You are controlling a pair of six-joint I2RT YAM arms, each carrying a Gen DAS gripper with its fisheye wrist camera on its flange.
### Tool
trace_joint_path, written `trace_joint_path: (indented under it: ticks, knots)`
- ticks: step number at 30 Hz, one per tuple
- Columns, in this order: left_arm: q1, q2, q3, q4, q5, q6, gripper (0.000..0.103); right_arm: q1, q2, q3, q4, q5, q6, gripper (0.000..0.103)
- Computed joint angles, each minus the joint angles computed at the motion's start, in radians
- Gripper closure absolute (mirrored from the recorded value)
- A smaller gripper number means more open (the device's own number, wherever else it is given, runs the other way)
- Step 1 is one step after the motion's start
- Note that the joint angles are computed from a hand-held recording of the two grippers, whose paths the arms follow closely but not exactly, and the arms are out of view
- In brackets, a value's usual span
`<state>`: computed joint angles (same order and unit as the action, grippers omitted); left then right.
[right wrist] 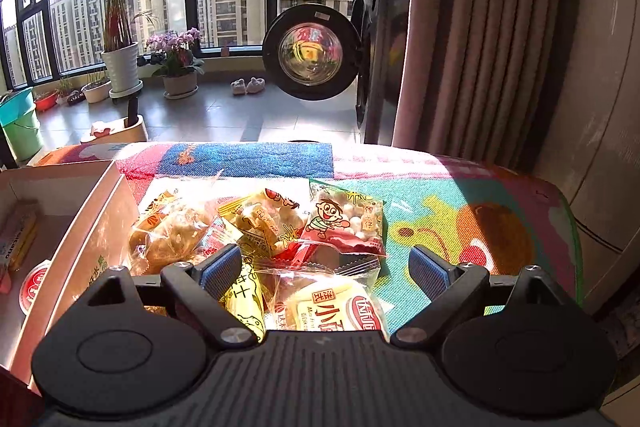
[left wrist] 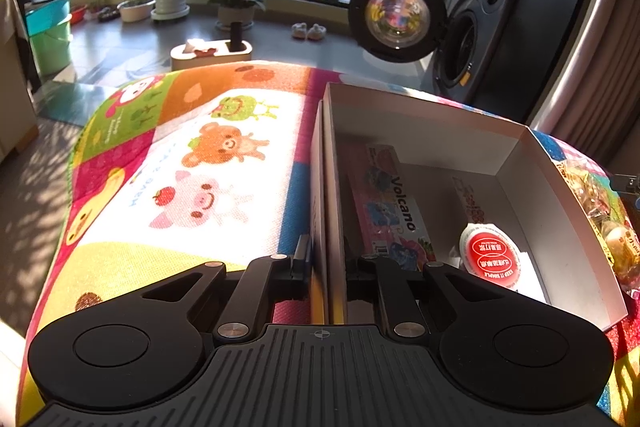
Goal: Organize objects
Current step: 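Grasp the green-topped candy bag with the right gripper and lift it, then lower the candy bag into the box and open the right gripper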
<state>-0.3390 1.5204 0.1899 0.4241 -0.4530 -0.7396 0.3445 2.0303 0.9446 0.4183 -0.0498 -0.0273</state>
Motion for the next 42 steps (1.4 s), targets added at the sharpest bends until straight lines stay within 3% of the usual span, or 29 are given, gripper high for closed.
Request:
trace_joint_path:
  ticks: [4, 7, 10, 12, 17, 22, 26, 33, 38, 42]
  knots:
    - [0.001, 0.000, 0.000, -0.002, 0.001, -0.001, 0.089, -0.037, 0.158, 0.355, -0.296, -0.040, 0.135, 0.012]
    - [0.002, 0.000, -0.001, 0.001, 0.005, 0.000, 0.089, -0.035, 0.303, 0.601, -0.462, -0.011, 0.153, 0.016]
    - [0.008, 0.000, -0.004, 0.009, 0.013, 0.005, 0.089, -0.016, 0.409, 0.762, -0.582, 0.045, 0.128, 0.028]
    - [0.007, 0.002, -0.005, 0.011, 0.012, 0.007, 0.089, -0.013, 0.440, 0.807, -0.632, 0.051, 0.123, 0.044]
    - [0.004, 0.002, -0.003, 0.009, 0.009, 0.003, 0.089, -0.021, 0.335, 0.625, -0.514, 0.022, 0.104, 0.048]
    - [-0.002, 0.001, 0.004, -0.002, -0.001, -0.005, 0.089, -0.013, 0.082, 0.257, -0.261, 0.037, -0.014, 0.048]
    - [-0.002, 0.004, 0.004, 0.000, -0.001, -0.004, 0.089, -0.007, -0.129, 0.005, -0.182, -0.035, -0.079, 0.048]
    - [-0.002, 0.000, 0.005, -0.008, -0.002, 0.001, 0.089, 0.039, -0.392, -0.309, -0.209, -0.139, -0.148, 0.048]
    - [-0.004, 0.005, 0.003, 0.001, -0.005, -0.004, 0.089, 0.101, -0.476, -0.365, -0.329, -0.205, -0.132, 0.048]
    - [-0.005, 0.006, 0.003, 0.001, -0.005, -0.004, 0.089, 0.179, -0.525, -0.367, -0.348, -0.251, -0.084, 0.048]
